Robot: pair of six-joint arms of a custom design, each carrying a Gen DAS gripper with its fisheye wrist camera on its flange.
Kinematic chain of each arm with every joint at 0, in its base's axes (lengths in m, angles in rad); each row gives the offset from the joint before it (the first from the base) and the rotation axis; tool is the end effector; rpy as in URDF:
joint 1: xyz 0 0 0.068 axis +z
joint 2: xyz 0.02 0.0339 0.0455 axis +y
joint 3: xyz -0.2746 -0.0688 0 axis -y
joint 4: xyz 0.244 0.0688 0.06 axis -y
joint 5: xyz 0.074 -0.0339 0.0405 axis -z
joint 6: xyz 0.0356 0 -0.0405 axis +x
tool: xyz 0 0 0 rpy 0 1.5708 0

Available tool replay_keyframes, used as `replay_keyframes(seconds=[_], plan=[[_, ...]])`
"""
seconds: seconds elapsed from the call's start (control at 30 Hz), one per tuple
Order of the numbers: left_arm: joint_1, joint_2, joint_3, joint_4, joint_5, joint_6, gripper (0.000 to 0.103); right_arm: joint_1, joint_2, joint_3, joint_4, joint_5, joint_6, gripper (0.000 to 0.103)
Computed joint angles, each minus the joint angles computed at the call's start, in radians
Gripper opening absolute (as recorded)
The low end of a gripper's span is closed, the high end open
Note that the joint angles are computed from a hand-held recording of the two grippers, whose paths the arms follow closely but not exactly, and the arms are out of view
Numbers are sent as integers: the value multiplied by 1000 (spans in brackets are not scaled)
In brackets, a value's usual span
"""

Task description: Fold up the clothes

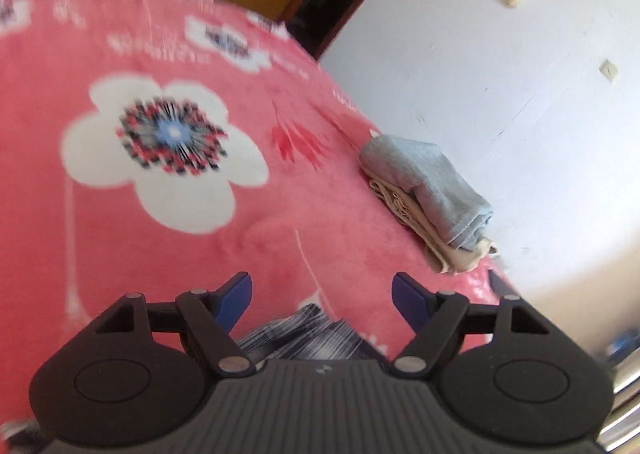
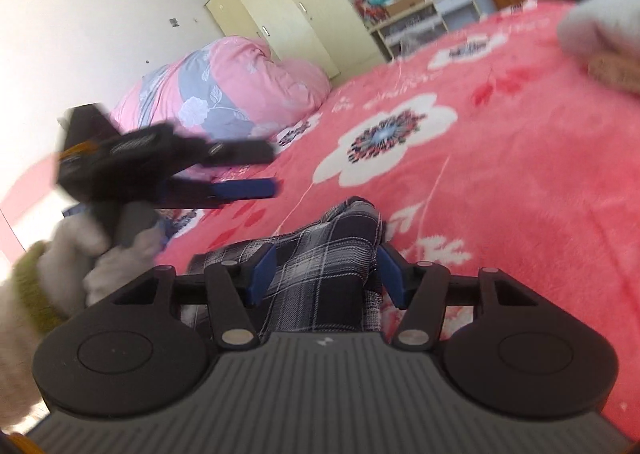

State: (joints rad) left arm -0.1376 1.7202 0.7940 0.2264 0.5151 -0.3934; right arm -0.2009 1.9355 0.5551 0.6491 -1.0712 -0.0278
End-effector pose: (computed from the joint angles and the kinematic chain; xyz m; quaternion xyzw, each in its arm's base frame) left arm 0.3302 -0.0634 0.1584 -0.0053 0.8833 -0.3299 0.3331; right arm 0.2912 -0.0274 0.0810 -0.1393 0.8004 0.4230 0.4013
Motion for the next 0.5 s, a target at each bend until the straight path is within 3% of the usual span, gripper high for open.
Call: replay_keyframes(seconds=[0.1,0.17,0.27,0.5], plan=[[5,126,115,-73,67,-23,62,-6,46,44,-39,-35,18,39],[2,176,156,-110,101,-19,61,-11,66,58,-53,-56,11,33],[-5,210,186,-140,137,-6,58,-14,75,62,-60,-75,-3,32],[5,249,214,-178,344,-55,56,-24,83,49,-11,-96,16,32]])
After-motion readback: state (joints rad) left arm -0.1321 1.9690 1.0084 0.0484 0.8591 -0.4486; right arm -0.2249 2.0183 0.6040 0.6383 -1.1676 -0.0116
